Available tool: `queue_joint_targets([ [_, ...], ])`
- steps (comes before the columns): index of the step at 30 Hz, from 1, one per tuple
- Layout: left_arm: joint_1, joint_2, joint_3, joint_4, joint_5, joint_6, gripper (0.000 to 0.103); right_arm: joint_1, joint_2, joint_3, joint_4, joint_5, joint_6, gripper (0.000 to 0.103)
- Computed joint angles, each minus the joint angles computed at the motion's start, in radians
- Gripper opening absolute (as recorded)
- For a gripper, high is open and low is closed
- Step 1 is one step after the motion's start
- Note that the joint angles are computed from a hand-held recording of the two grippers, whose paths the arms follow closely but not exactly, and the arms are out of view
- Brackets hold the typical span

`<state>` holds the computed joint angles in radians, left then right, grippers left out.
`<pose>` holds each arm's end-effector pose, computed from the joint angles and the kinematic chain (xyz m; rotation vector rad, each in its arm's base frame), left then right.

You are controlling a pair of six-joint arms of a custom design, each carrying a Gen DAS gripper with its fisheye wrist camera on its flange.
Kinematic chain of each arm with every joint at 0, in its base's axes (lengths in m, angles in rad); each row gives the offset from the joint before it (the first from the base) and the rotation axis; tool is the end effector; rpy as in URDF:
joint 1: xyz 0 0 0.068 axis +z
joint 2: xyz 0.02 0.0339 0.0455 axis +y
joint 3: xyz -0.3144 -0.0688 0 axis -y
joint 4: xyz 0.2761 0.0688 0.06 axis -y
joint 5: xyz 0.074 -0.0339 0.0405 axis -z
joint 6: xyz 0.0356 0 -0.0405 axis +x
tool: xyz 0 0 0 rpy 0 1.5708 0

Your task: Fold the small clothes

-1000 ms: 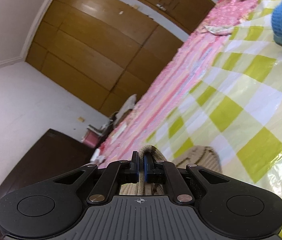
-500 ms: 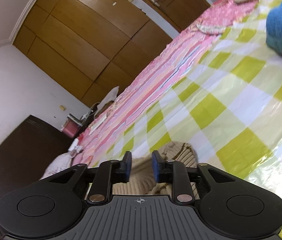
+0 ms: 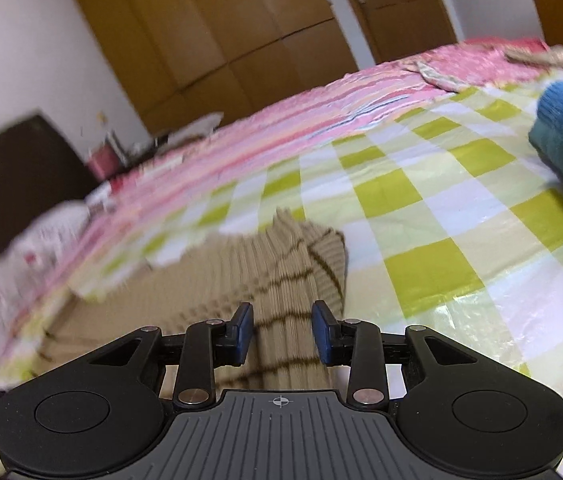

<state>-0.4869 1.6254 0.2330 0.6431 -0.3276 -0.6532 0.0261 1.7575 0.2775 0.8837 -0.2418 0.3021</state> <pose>0.2034 -0.0947 0.0930 -0.3522 2.2538 -0.2182 0.2527 0.0151 0.0919 0.1607 2.1762 0.4495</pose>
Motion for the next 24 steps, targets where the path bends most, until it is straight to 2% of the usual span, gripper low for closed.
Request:
queue_joint_targets([
  [1,-0.012,0.008,0.010,-0.019,-0.027,-0.001,0.047,0.015,-0.005,0.005,-0.027,0.036,-0.019,0.025],
  [3,-0.022,0.005,0.028,-0.074,-0.065,-0.010,0.049,0.024,-0.015,0.007,-0.060,0.082,-0.035,0.019],
  [8,-0.032,-0.015,0.045,-0.173,-0.122,-0.072,0.050,-0.023,-0.019,0.027,-0.141,0.086,-0.034,0.019],
  [12,-0.020,-0.069,0.041,-0.237,-0.118,-0.136,0.051,0.001,-0.078,0.030,-0.210,0.135,-0.069,0.019],
  [15,-0.015,-0.078,0.055,-0.305,-0.163,-0.190,0.049,0.042,-0.176,0.017,-0.246,0.199,-0.064,0.026],
  [17,0.019,-0.070,0.043,-0.283,-0.132,-0.195,0.049,0.098,-0.229,0.017,-0.251,0.235,-0.072,0.027],
  [19,0.026,-0.071,0.017,-0.234,-0.129,-0.193,0.049,0.145,-0.234,0.041,-0.267,0.225,-0.064,0.027],
  [24,-0.026,-0.103,-0.013,-0.149,-0.175,-0.072,0.049,0.283,-0.073,0.188,-0.283,0.236,-0.006,0.027],
])
